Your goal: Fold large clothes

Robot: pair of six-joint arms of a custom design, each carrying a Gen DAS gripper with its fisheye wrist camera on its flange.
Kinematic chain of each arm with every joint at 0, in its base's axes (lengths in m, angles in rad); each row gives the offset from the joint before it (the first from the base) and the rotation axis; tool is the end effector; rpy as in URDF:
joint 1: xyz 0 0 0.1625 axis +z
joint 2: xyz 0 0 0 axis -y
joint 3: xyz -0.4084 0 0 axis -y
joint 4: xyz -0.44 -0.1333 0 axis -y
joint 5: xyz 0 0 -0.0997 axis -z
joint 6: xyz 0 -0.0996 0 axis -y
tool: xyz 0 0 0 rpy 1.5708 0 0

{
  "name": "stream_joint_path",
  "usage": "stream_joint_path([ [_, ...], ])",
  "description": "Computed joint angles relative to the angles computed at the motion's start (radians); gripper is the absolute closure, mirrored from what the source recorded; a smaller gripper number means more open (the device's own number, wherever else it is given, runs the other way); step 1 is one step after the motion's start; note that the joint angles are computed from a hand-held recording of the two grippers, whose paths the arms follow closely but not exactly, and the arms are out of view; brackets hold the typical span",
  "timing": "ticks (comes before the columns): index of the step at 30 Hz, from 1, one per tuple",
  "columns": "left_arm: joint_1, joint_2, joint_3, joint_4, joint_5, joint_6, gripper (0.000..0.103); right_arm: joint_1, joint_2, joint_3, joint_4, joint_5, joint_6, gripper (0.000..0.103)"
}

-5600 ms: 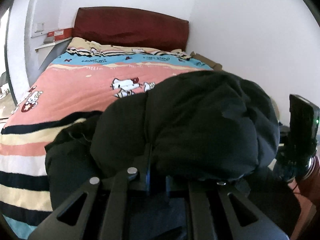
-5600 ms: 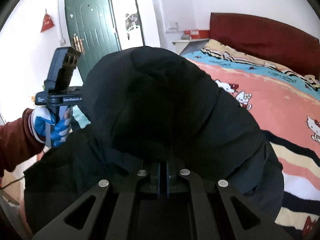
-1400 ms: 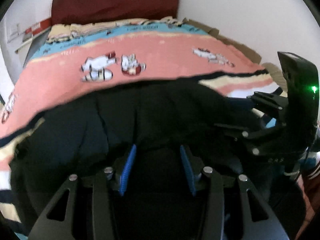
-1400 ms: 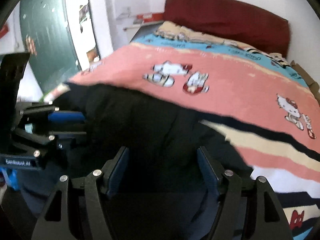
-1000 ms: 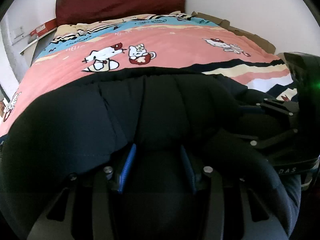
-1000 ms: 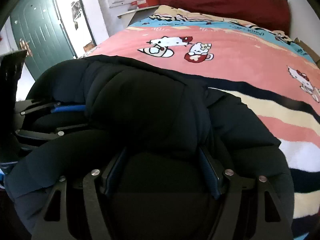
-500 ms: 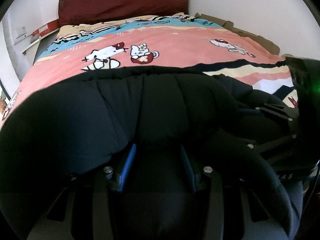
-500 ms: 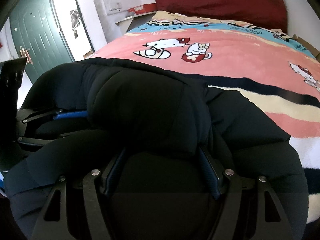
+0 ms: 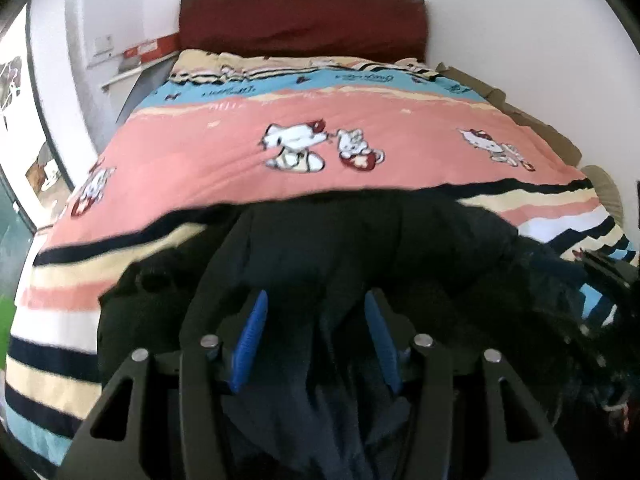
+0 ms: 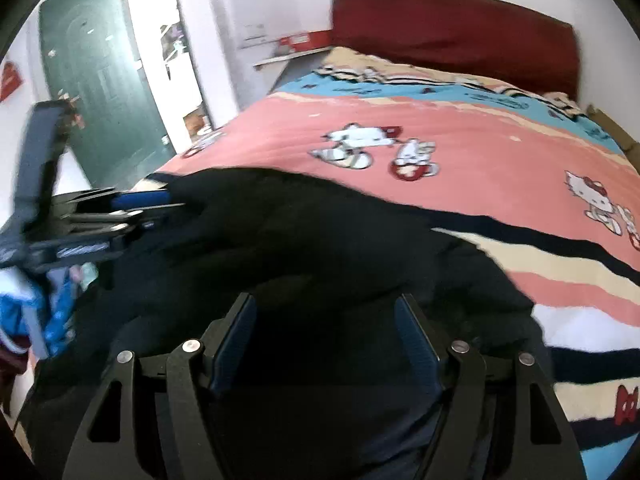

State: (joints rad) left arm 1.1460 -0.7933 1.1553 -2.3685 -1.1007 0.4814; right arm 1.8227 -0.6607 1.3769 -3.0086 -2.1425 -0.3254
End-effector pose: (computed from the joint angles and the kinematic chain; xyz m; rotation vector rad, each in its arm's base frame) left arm -0.1778 -0.8260 0.2593 1.0173 2.4052 -0.5594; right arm 0.2724 -0.7400 0.1272 0.4301 -2.3880 0.8833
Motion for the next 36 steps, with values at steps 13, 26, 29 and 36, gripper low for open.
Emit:
stream_joint_path([
  [13, 0.031, -0.063, 0.215, -0.195, 0.009, 0.096, 0.051, -0.023, 0.014, 0.091, -0.019, -0.032, -0.008, 0.032],
  [26, 0.055, -0.065, 0.232, -0.241, -0.046, 0.102, 0.051, -0.03, 0.041, 0.078, -0.033, -0.056, -0.006, 0.032],
  [29, 0.055, -0.065, 0.234, -0.247, -0.046, 0.104, 0.05, -0.03, 0.053, 0.066, -0.036, -0.064, -0.007, 0.032],
  [36, 0.052, -0.062, 0.235, -0.252, -0.029, 0.11, 0.05, -0.026, 0.057, 0.065, -0.037, -0.076, -0.003, 0.032],
])
